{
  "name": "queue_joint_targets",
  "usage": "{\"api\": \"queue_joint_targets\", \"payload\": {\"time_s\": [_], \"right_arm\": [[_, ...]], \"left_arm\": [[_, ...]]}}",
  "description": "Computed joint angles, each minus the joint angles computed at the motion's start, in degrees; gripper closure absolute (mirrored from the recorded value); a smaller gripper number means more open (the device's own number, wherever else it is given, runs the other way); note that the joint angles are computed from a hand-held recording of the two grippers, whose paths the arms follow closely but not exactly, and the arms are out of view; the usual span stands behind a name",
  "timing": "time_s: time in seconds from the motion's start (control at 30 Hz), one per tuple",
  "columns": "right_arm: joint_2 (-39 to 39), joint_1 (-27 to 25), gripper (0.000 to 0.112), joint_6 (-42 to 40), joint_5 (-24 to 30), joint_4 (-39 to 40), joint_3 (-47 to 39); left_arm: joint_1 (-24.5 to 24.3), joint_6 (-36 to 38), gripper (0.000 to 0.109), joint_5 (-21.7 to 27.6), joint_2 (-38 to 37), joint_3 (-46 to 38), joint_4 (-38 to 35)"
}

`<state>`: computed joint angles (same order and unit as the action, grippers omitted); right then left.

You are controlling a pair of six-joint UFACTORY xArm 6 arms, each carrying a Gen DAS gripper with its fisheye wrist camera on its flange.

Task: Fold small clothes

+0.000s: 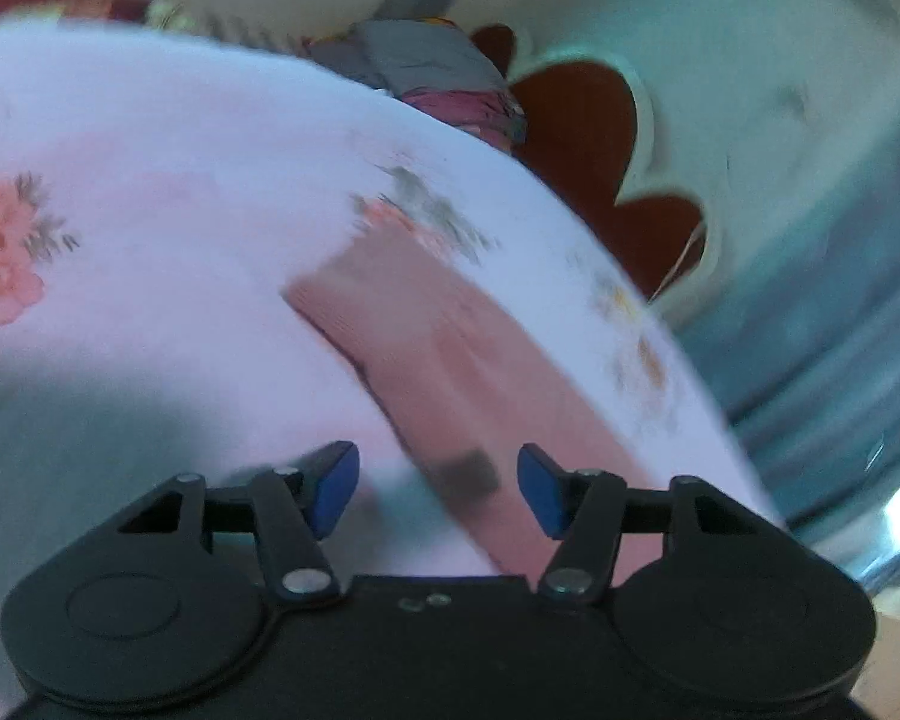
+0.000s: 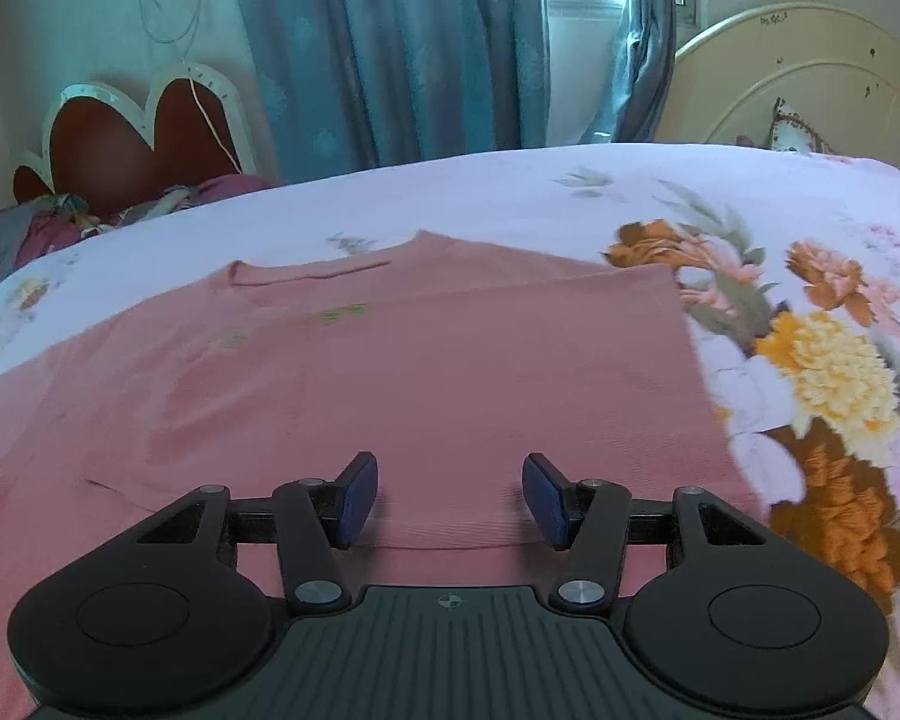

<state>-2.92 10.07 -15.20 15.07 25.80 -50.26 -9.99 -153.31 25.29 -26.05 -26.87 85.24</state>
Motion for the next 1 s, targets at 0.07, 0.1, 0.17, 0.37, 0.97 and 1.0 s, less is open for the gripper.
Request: {"api": "queue_joint_targets", "payload": {"time_s": [0.07,0.1,0.17,0.37,0.97,1.0], "right_arm": [[0.3,0.5,0.058,2.9,0.5,-1.8,-0.8],[0.4,0.7,0.058,4.5,0.5,-3.5,-1.0],[0.7,0.8,0.058,6.8,0.6,-6.0,-1.7],[1.9,-0.2,0.058,9.5,1.4,-8.9,-3.2],[1.2,-5.4,0.058,-4.5,1.4,8.5,-3.3],[1.0,-5.8,0.058,-5.4,1.6,9.4,-3.3]], "left_arm": [[3.3,-5.6,0.053,-2.0,0.2,0.1,5.5],[4.4,-6.7,0.054,-2.7,0.9,-0.4,7.5],[5.9,-8.2,0.056,-3.0,2.4,-1.6,9.8],[1.6,4.9,0.098,7.4,7.9,-6.0,-3.2],[-25.6,49.5,0.098,-0.9,49.6,-61.7,-13.5],[-26.5,54.1,0.098,-1.4,52.9,-65.5,-17.2]]}}
